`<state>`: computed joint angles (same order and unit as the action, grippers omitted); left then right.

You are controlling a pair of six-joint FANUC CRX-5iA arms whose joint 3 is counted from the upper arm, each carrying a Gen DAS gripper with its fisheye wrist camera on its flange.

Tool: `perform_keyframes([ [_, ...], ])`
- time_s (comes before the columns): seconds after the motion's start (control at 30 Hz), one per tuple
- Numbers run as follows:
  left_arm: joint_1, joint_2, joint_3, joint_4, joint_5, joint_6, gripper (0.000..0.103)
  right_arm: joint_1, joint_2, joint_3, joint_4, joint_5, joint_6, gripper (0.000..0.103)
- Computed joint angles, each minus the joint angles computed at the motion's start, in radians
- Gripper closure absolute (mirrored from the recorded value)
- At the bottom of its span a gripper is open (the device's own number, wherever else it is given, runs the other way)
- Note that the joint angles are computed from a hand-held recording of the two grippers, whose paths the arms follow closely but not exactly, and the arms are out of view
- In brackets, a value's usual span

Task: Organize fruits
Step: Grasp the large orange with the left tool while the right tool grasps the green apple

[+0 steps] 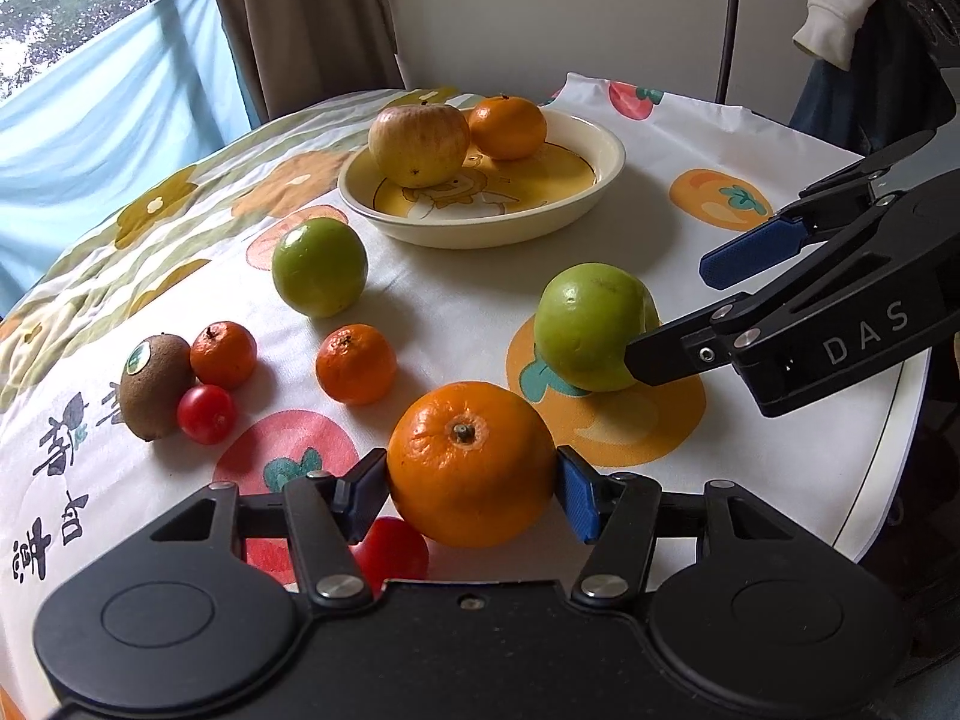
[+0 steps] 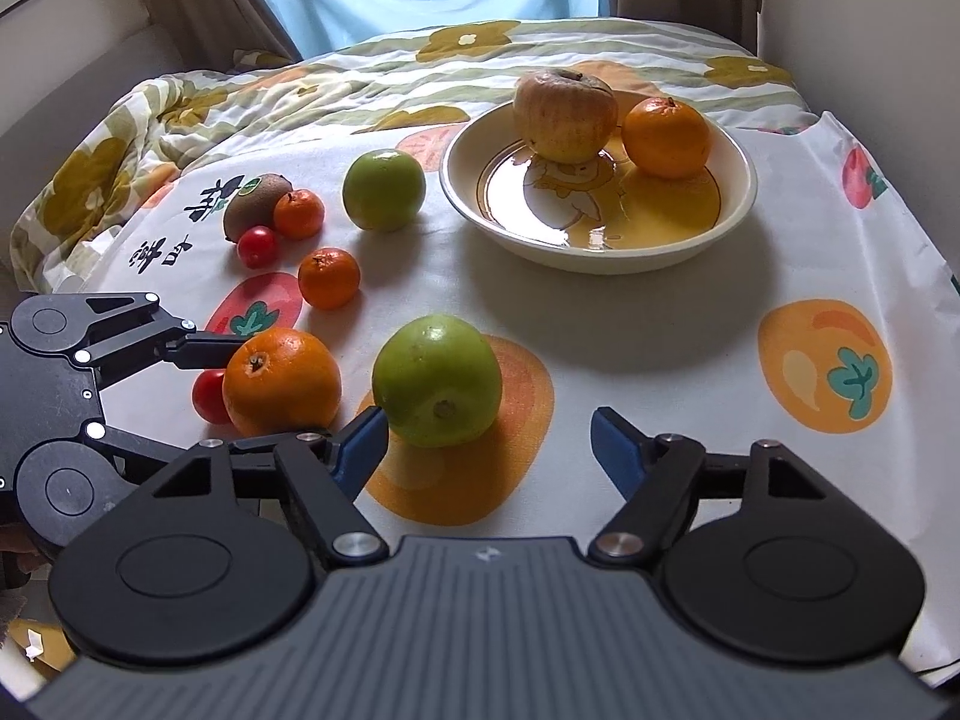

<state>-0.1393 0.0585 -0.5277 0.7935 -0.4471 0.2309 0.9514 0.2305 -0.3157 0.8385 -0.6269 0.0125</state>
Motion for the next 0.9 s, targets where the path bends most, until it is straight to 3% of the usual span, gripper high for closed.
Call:
perform_keyframes([
  [0.37,-0.001,-0.009,-0.006,-0.017,0.007,0.015,0.040,-0.015,0.026,0.023,-0.025,0.049,0.091,0.024],
  [0.47,-0.001,-0.011,-0.004,-0.029,0.007,0.027,0.040,-0.028,0.018,0.007,-0.014,0.101,0.101,0.038],
  [0.9,-0.013,-0.036,-0.005,-0.066,0.014,0.103,0.040,-0.033,-0.008,-0.013,0.028,0.102,0.107,0.040],
])
